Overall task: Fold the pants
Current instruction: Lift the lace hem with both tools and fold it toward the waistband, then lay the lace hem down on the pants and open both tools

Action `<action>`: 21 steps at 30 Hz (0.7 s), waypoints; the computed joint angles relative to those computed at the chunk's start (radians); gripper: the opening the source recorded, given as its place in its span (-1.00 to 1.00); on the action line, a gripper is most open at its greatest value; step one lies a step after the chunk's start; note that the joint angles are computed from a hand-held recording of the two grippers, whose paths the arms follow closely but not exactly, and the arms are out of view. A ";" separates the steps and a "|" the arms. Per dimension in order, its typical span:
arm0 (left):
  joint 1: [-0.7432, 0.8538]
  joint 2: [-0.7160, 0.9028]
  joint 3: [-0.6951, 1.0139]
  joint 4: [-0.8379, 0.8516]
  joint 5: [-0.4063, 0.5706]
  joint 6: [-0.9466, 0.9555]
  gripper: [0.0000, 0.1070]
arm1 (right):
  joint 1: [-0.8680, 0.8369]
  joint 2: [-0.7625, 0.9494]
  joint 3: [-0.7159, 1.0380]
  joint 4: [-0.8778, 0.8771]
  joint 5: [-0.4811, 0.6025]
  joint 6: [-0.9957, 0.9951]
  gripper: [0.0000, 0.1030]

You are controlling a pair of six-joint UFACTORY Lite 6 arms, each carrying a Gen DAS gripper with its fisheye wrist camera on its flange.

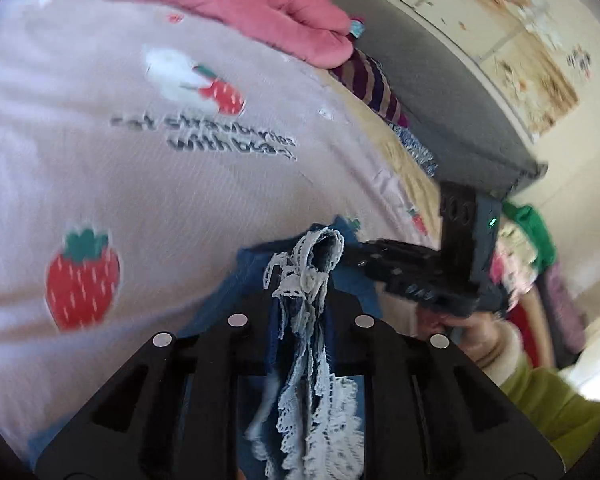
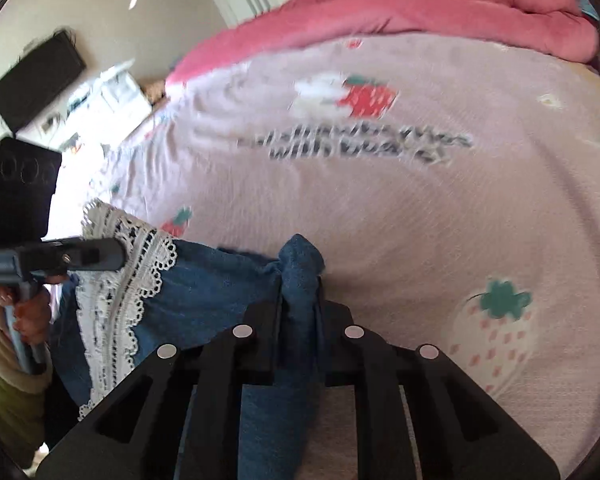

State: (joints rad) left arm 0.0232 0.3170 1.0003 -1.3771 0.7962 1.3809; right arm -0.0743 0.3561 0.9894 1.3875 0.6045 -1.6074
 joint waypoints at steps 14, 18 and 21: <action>0.087 0.008 -0.029 0.031 -0.041 -0.074 0.27 | -0.087 -0.386 -0.381 0.201 0.076 -0.369 0.18; 0.109 -0.207 -0.173 0.051 -0.114 -0.072 0.46 | -0.124 -0.714 -0.638 0.058 0.177 -0.397 0.22; 0.118 -0.341 -0.273 0.023 -0.112 -0.083 0.63 | -0.041 -0.956 -0.802 -0.037 0.166 -0.337 0.22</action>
